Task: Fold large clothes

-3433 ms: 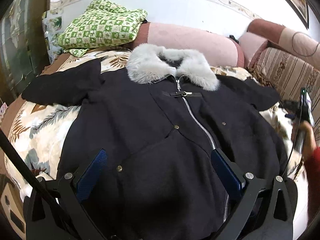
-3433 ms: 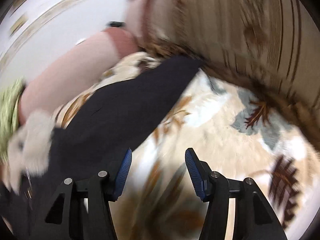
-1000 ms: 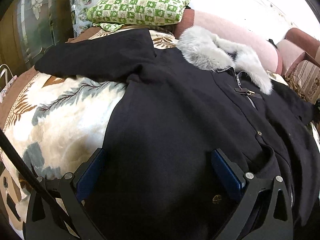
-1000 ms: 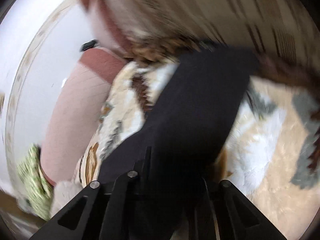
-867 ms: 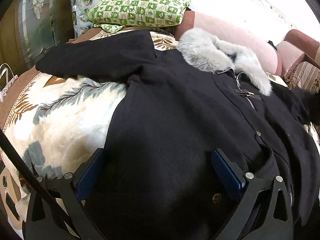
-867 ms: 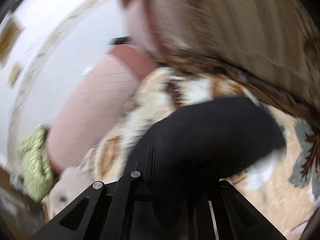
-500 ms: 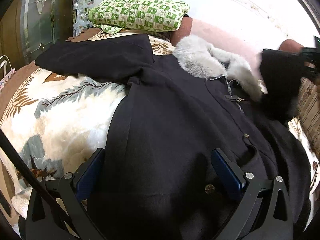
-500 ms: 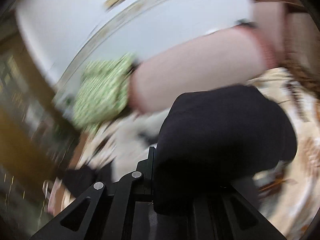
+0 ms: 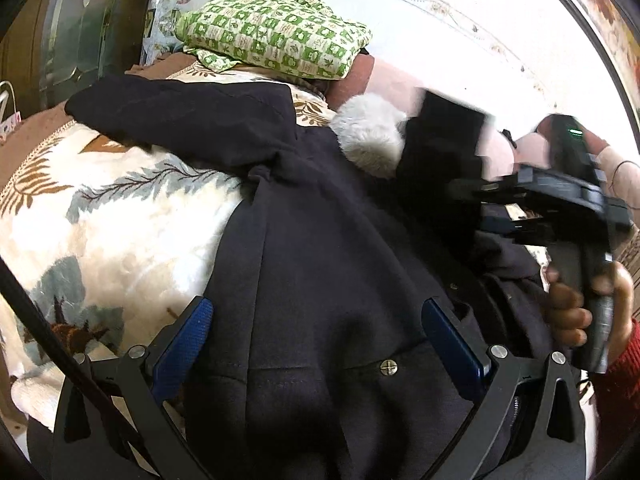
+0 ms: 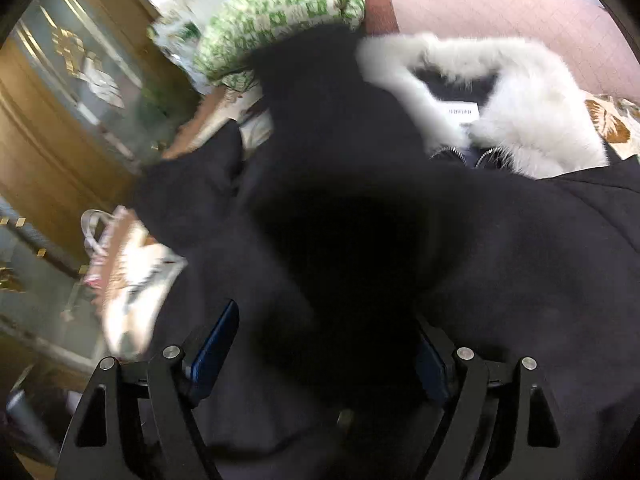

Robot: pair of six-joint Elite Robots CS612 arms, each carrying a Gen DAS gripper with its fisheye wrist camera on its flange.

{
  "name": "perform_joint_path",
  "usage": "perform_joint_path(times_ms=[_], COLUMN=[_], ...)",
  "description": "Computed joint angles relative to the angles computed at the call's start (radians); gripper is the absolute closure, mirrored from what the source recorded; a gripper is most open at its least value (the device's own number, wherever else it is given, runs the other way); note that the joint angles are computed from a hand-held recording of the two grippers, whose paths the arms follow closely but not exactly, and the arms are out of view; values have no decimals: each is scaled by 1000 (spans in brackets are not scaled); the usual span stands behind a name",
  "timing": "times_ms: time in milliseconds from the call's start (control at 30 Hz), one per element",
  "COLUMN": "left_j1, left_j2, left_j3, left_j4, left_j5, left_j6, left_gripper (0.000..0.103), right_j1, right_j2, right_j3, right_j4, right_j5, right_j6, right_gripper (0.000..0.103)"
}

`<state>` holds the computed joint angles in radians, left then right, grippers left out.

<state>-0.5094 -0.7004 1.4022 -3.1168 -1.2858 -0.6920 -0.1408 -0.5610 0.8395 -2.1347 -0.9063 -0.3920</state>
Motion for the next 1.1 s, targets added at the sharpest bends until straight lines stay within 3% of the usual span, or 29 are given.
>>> perform_joint_path(times_ms=[100, 167, 233, 300, 400, 467, 533, 600, 700, 767, 867, 933, 1000, 1100], left_j1=[2, 4, 3, 3, 2, 1, -6, -13, -25, -23, -7, 5, 28, 86], left_j2=[0, 1, 1, -1, -1, 0, -2, -3, -7, -20, -52, -73, -89, -89], left_j3=[1, 0, 0, 4, 7, 3, 1, -1, 5, 15, 47, 63, 55, 4], left_j4=[-6, -7, -7, -11, -22, -10, 15, 31, 24, 35, 18, 21, 69, 169], left_j5=[-12, -17, -17, -16, -11, -4, 24, 52, 109, 106, 98, 153, 199, 203], left_j6=[-12, -20, -24, -21, -19, -16, -1, 17, 50, 54, 24, -5, -38, -103], left_gripper=[0, 0, 0, 0, 0, 0, 0, 0, 0, 0, 0, 0, 0, 0], right_j1=[-30, -35, -28, -14, 21, 47, 62, 70, 53, 33, -4, -32, -56, -82], right_j2=[-39, -44, -26, 6, 69, 104, 120, 131, 88, 34, -48, -89, -111, -123], right_j3=[66, 89, 60, 3, -93, -137, -151, -162, -89, 13, 172, 265, 327, 365], right_j4=[-148, -264, -276, -203, -72, -56, -84, -101, -157, -241, -402, -524, -613, -663], right_j5=[29, -2, -63, -98, -124, -162, -199, -205, -155, -112, -80, -87, -105, -109], right_j6=[73, 172, 221, 225, 190, 178, 173, 196, 206, 215, 224, 239, 267, 302], right_gripper=[18, 21, 47, 52, 52, 52, 36, 32, 32, 32, 32, 32, 31, 31])
